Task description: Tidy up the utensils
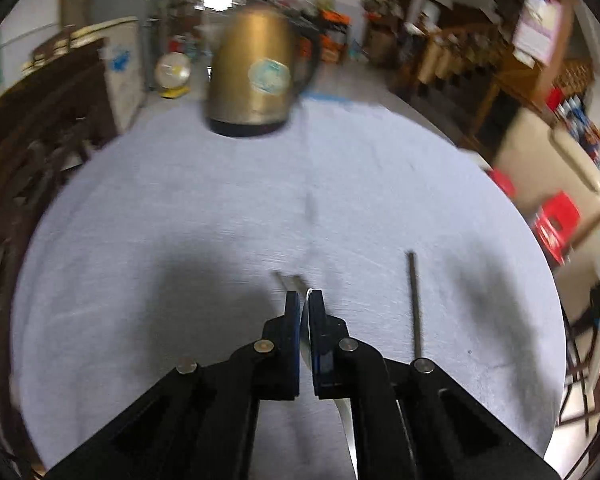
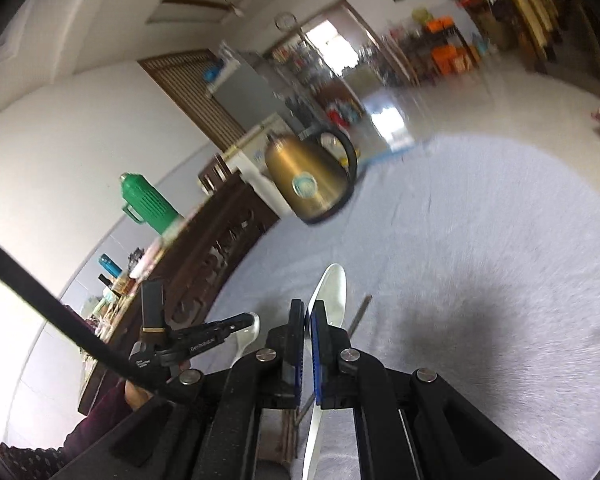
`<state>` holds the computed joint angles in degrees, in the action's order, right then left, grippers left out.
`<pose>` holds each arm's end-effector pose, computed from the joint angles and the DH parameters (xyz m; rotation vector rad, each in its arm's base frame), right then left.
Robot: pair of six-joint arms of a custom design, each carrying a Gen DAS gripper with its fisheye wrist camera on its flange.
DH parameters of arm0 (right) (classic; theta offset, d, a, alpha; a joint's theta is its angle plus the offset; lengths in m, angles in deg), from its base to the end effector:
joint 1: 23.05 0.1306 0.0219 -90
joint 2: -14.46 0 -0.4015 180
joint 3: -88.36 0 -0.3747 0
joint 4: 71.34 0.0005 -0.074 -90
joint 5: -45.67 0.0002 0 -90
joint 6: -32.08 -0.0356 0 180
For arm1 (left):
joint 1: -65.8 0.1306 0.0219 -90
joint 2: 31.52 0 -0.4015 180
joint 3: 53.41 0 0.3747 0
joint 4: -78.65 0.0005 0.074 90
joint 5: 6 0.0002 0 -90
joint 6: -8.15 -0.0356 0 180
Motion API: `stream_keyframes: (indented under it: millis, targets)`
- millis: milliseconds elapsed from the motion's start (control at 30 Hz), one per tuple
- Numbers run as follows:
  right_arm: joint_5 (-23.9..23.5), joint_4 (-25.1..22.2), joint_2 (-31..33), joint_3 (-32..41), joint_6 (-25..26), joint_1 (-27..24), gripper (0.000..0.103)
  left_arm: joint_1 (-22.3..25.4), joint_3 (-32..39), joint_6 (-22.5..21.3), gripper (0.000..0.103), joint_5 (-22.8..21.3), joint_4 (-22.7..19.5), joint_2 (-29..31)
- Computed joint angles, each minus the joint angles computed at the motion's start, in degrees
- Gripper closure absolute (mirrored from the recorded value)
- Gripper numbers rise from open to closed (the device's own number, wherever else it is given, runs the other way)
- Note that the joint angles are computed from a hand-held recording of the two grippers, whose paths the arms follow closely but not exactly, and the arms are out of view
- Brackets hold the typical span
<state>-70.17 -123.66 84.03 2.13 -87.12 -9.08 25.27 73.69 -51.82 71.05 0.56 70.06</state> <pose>0.3040 0.0911 0.6103 -0.0080 2.1393 0.9194 0.3899 -0.3235 0.5989 0.1315 2.4695 -0.2546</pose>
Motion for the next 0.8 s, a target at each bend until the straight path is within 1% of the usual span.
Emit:
stream_keyframes:
  millis: [100,167,233,300,400,500,533,567,600,633,733,767,800]
  targets:
    - [3.17,0.5,-2.93,0.2,-0.17,0.98,0.099,0.43,-3.21,3.32,0.099,-3.46,0.18,-4.22]
    - [6.68,0.89,-5.44,0.33,-0.14,2.31,0.099,0.27,-6.13,6.28,0.099,-6.64,0.12,-7.8]
    - [10.65,0.83,-7.56,0.87,0.1,4.25,0.099,-0.01,-8.8,8.29,0.099,-9.54,0.54,-10.6]
    - [14.7,0.76,-9.16,1.67,0.6,6.59,0.099,-1.18,-10.62,10.55,0.099,-12.66,-0.19,-13.58]
    - [23.18,0.91,-11.48,3.29,1.53,12.13,0.099,-3.85,-11.93,12.71,0.099,-17.19,-1.22,-16.81]
    - [29.01,2.32,-13.69,4.21,0.95,17.37,0.099,-8.02,-11.51,14.35,0.099,-21.99,-3.88,-18.68]
    - [30.78,2.73,-14.4,4.47,1.02,19.14,0.099,-10.0,-11.09,14.77,0.099,-23.69,-4.37,-19.23]
    - [32.41,3.1,-14.7,4.83,1.23,20.86,0.099,-10.84,-10.71,14.76,0.099,-24.38,-4.44,-19.43]
    - [35.45,3.6,-15.22,5.23,1.79,24.08,0.099,-13.01,-10.07,15.11,0.099,-26.0,-4.7,-19.82]
    - [37.85,3.87,-15.43,5.61,2.24,26.93,0.099,-14.15,-9.7,15.21,0.099,-26.74,-4.83,-20.08]
    - [45.08,5.23,-15.59,5.88,3.84,36.17,0.099,-18.76,-8.42,14.55,0.099,-29.21,-3.33,-20.24]
    - [47.21,6.61,-15.6,5.2,4.02,39.21,0.099,-20.13,-8.16,14.23,0.099,-29.84,-2.37,-20.15]
    - [48.26,7.89,-15.5,4.34,3.77,41.18,0.099,-21.13,-7.8,14.3,0.099,-30.22,-1.56,-19.65]
